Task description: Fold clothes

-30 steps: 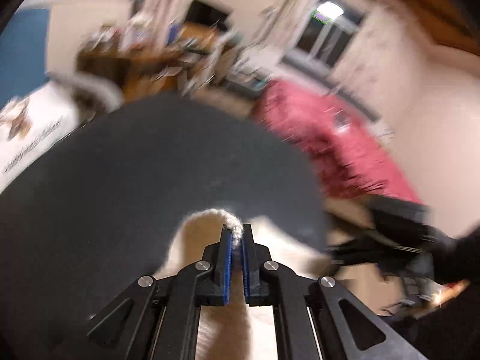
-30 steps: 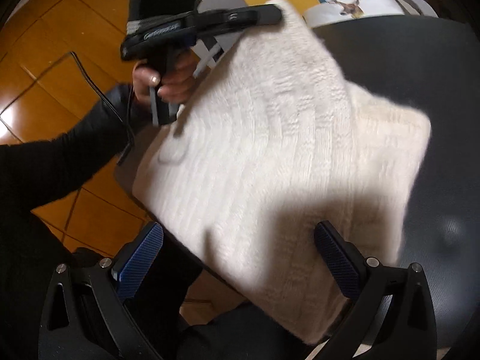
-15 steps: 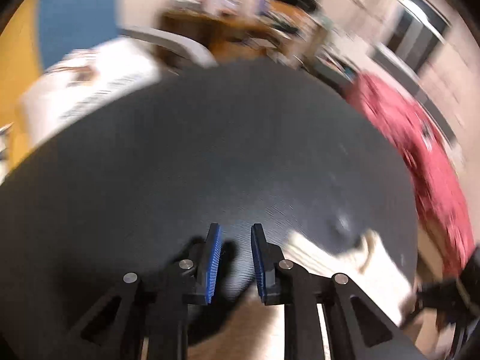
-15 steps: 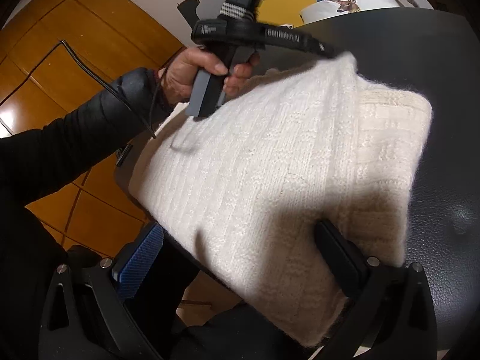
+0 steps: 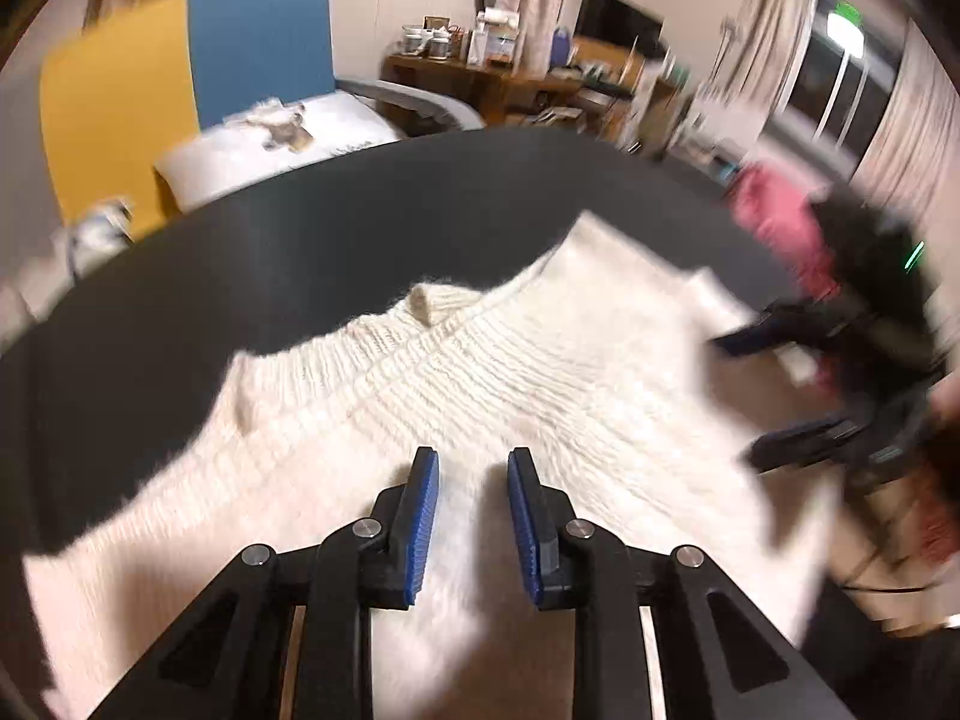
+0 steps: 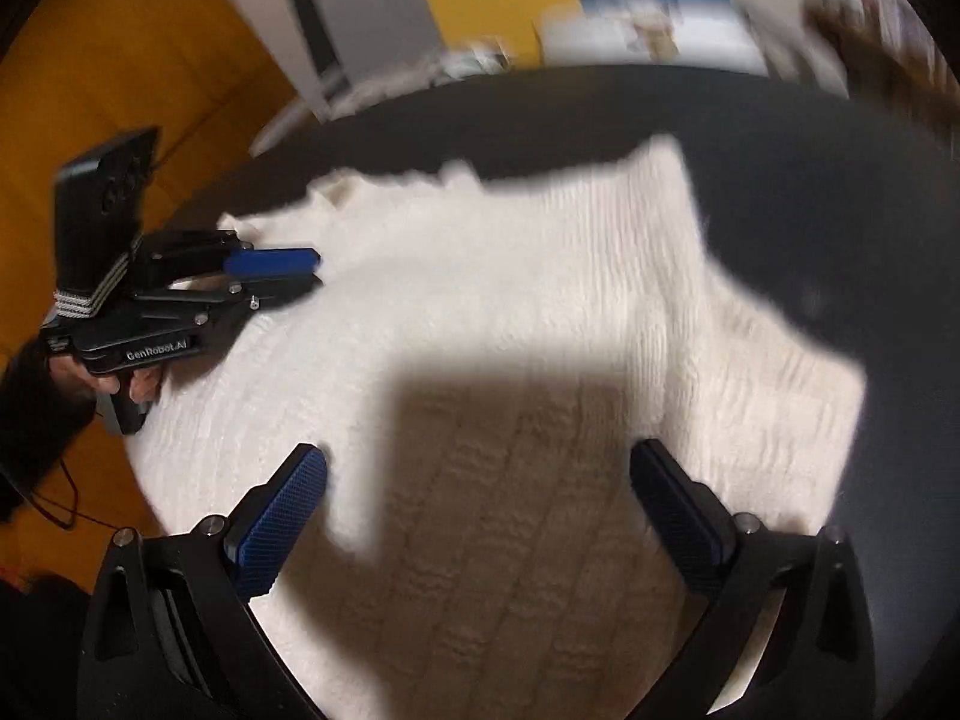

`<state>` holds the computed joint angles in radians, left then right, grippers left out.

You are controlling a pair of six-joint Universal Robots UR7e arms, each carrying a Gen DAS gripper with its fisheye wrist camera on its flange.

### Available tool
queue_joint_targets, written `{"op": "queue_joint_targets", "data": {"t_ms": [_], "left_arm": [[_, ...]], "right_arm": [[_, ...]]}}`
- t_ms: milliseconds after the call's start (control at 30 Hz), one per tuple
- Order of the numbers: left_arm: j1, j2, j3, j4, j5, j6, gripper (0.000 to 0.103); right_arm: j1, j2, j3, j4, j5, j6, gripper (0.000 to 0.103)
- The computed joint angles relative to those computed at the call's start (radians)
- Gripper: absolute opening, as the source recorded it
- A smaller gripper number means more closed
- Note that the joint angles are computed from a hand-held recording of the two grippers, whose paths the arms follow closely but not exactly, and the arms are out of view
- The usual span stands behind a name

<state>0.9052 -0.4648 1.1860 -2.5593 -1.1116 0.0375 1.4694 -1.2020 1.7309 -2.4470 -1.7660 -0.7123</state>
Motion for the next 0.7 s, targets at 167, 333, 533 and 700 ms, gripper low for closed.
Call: {"op": "queue_joint_targets", "data": {"t_ms": [167, 333, 533, 700], "left_arm": [[0.040, -0.007, -0.095, 0.074, -0.069, 0.128, 0.034], [0.077, 0.100, -0.355, 0.400, -0.167, 0.228, 0.040], [0.107, 0.178, -0.513, 0.614, -0.217, 0.257, 0.041], [0.087, 0.163, -0.457, 0.565, -0.149, 0.281, 0.013]], "right_arm": [[0.048, -0.030, 0.021, 0.001, 0.040, -0.026, 0.103], [0.078, -0.001, 0.014, 0.054, 0.079, -0.023, 0.103], [0.088, 0.030, -0.009, 0.056, 0.065, -0.003, 0.103], [0.098, 0.030, -0.016, 0.039, 0.059, -0.006, 0.103]]}}
